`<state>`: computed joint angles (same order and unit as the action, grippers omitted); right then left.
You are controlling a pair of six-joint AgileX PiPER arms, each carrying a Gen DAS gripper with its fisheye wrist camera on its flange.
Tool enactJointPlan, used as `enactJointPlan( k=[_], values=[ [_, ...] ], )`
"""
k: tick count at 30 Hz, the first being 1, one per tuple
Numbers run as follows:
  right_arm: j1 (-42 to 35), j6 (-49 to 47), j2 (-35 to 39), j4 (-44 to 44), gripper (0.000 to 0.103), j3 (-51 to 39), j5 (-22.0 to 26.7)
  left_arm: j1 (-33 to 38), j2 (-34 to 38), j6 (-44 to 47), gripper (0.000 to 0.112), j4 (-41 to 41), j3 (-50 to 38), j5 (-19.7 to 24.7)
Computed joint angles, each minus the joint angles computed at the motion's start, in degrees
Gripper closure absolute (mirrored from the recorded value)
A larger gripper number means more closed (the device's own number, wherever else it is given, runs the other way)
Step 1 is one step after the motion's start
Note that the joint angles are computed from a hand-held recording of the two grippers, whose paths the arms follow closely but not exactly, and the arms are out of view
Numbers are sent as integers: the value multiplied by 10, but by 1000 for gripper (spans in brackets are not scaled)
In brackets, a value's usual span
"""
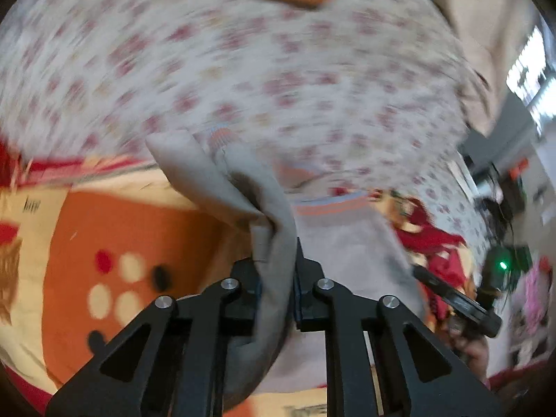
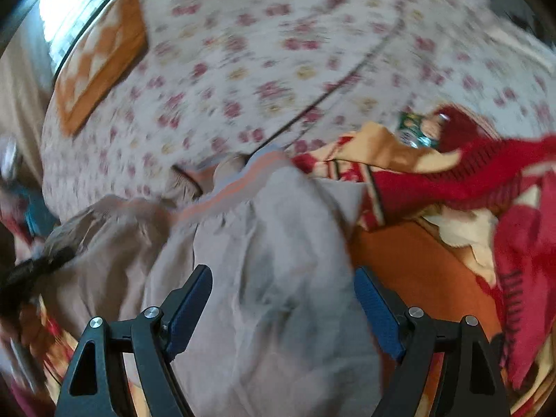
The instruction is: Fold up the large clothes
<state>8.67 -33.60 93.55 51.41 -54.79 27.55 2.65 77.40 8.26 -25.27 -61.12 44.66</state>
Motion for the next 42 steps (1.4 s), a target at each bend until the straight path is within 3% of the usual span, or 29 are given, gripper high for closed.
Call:
enactJointPlan(
  k=[5, 8, 13, 14, 16, 20, 22, 26, 30, 37, 39, 42],
  values=[
    [-48, -25, -19, 38, 21, 4, 21, -231, 114, -225, 105, 178, -124, -5],
    [-69, -7, -25, 21, 21, -1, 13, -301, 211, -283, 105, 211, -182, -8],
    [-129, 1, -16, 36, 21, -11, 26, -314, 299, -178, 104, 43, -200, -27],
    [-142, -4, -10, 52, 21, -14, 38, -318, 303, -163, 99, 30, -205, -18],
    [-159, -16, -5, 79, 21, -16, 60, -331, 279, -143, 89, 32, -193, -15],
    [-159, -57, -15, 120, 21, -8, 76, -325, 187, -121, 87, 32, -146, 4],
    [-154, -83, -22, 140, 21, 0, 81, -316, 130, -155, 87, 83, -113, 8],
    [-142, -134, -25, 183, 21, 10, 107, -290, 48, -218, 87, 162, -29, -17],
    [-129, -174, -7, 218, 21, 13, 147, -271, 9, -314, 87, 242, 69, -73],
    [-97, -190, 40, 236, 21, 5, 245, -307, 46, -198, 86, 119, 182, -211],
    [-85, -184, 45, 218, 19, 7, 256, -317, 42, -215, 85, 141, 200, -238],
    [-57, -178, 43, 196, 18, 21, 245, -300, 23, -163, 85, 113, 183, -198]
  ],
)
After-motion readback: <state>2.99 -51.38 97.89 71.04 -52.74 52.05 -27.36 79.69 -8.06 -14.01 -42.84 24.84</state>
